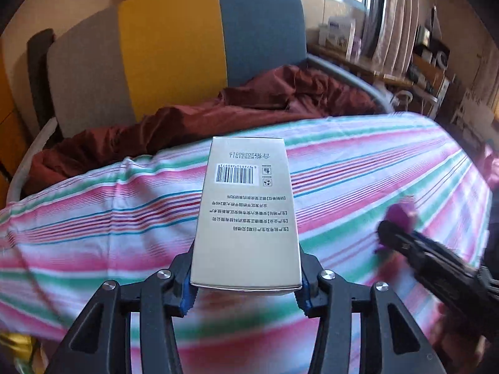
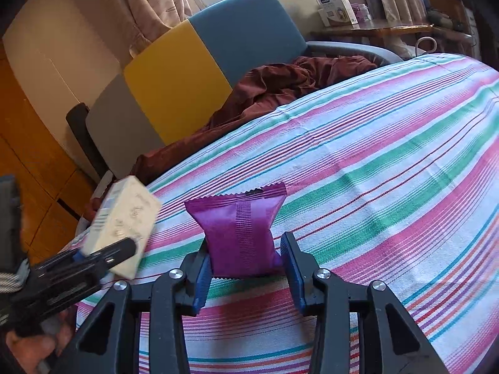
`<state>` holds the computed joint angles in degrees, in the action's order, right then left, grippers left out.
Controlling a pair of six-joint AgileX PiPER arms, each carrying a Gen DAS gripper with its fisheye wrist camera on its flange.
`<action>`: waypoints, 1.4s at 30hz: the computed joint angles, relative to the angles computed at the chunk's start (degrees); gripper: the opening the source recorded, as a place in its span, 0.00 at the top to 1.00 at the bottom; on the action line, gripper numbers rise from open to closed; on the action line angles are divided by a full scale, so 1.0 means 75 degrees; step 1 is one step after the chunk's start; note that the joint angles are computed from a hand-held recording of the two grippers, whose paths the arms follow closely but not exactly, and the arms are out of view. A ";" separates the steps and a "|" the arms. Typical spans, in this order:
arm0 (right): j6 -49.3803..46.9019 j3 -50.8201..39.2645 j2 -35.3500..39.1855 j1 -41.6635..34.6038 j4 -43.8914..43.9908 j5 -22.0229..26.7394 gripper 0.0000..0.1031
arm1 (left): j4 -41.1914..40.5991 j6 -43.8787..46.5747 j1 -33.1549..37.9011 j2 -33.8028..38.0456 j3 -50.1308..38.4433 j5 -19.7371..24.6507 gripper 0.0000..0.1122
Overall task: Organize objects
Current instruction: 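Carry the white box and the purple packet to the gold tray with both tools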
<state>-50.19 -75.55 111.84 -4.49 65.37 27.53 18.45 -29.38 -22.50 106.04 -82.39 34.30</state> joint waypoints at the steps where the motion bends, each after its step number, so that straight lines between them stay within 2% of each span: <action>1: 0.0054 0.0014 -0.0025 0.0024 -0.0081 -0.0059 0.59 | 0.0012 -0.0035 -0.0062 -0.0313 0.0287 -0.0110 0.56; 4: 0.0346 0.0055 -0.0122 0.0142 -0.0483 -0.0313 0.60 | -0.0064 0.0008 -0.0196 -0.1065 0.1008 -0.0413 0.56; 7: 0.0382 0.0241 -0.0325 0.0300 -0.0702 -0.0689 0.65 | -0.0849 0.0478 -0.0127 -0.1903 0.1781 -0.0670 0.56; 10: 0.0255 0.0534 -0.0627 0.0512 -0.0853 -0.1162 0.65 | -0.1764 0.0889 0.0086 -0.2733 0.2544 -0.0795 0.56; 13: -0.0242 0.0721 -0.0806 0.0629 -0.0631 -0.1281 0.65 | -0.2669 0.1348 0.0470 -0.3603 0.3281 -0.0870 0.56; 15: -0.0221 0.0814 -0.0892 0.0688 -0.0720 -0.1369 0.65 | -0.2906 0.1463 0.0707 -0.4192 0.3750 -0.0918 0.56; 19: -0.0480 0.1142 -0.1157 0.0696 -0.0507 -0.1482 0.65 | -0.3677 0.2273 0.1643 -0.5399 0.4577 -0.0697 0.56; 24: -0.1043 0.1669 -0.1612 0.0792 -0.0130 -0.1634 0.65 | -0.5476 0.4488 0.3798 -0.6446 0.5282 0.0100 0.56; 27: -0.1247 0.1936 -0.1857 0.0945 -0.0174 -0.1780 0.65 | -0.6562 0.5852 0.5175 -0.6672 0.5559 0.0635 0.56; 30: -0.1224 0.2137 -0.2052 0.1112 -0.0366 -0.1926 0.65 | -0.7654 0.7421 0.6942 -0.6696 0.5758 0.1509 0.56; 35: -0.1039 0.2391 -0.2268 0.1201 -0.0581 -0.2006 0.65 | -0.8420 0.8754 0.8689 -0.5811 0.5694 0.2606 0.56; 38: -0.0678 0.2538 -0.2409 0.1294 -0.0932 -0.2119 0.65 | -0.8757 0.8927 0.9086 -0.4965 0.5421 0.3062 0.56; 42: -0.0184 0.2709 -0.2571 0.1452 -0.1511 -0.2315 0.65 | -0.8904 0.8809 0.9480 -0.4120 0.5152 0.3127 0.56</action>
